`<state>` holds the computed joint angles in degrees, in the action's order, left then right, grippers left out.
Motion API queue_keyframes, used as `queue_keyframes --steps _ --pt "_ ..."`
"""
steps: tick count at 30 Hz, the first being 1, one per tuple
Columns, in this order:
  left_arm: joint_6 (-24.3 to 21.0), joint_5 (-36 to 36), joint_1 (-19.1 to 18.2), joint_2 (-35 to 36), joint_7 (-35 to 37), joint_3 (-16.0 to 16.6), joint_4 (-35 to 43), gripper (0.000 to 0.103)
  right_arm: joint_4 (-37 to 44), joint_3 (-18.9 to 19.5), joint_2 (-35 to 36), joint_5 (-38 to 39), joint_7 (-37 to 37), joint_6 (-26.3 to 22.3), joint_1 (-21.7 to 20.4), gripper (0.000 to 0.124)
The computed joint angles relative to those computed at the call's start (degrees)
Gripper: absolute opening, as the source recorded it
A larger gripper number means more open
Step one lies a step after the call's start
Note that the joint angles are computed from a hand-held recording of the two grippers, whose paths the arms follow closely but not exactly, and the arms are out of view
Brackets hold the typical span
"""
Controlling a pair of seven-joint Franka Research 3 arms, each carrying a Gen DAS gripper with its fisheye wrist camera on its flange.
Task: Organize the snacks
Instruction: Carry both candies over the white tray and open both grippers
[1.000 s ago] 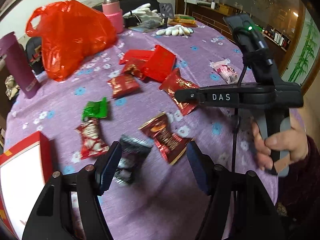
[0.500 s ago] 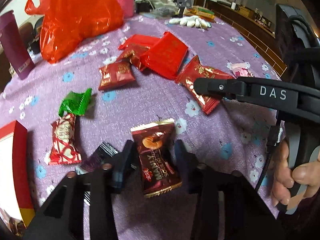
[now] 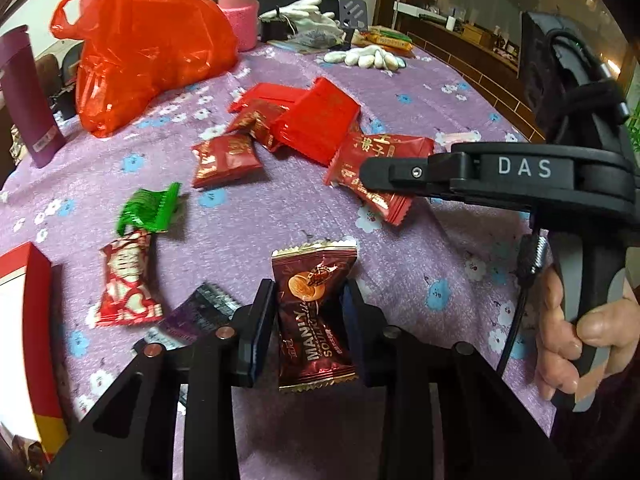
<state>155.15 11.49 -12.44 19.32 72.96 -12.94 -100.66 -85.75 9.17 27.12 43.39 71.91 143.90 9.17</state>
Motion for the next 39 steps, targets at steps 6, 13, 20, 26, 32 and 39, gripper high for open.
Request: queue_keyframes --steps 6,13,20,26,32,39 --pt "5.8 0.5 0.8 -6.3 -2.9 1.0 -7.3 0.031 0.0 1.4 -0.1 3.7 -3.4 -0.3 -1.0 0.016" --pt "10.1 4.3 2.2 -14.7 -8.5 2.8 -16.2 0.031 -0.1 2.6 -0.3 9.4 -8.0 -1.5 -2.0 0.013" --pt "12.9 9.7 5.4 -21.7 -15.4 4.1 -23.4 0.031 0.0 4.4 0.4 20.2 -10.3 -6.7 -4.8 0.012" --pt "14.0 11.7 9.1 -26.6 -19.7 4.8 -28.9 0.031 0.2 5.6 1.0 31.4 -12.8 -13.0 -6.0 0.011" --pt "14.5 15.4 13.1 -29.7 -25.4 4.9 -33.2 0.031 3.9 6.9 3.1 35.2 -13.7 -19.3 -3.5 0.011" --pt "16.8 15.0 16.2 -33.0 -27.4 5.3 -38.3 0.031 11.1 8.1 7.1 29.9 -10.6 -20.7 2.8 0.011"
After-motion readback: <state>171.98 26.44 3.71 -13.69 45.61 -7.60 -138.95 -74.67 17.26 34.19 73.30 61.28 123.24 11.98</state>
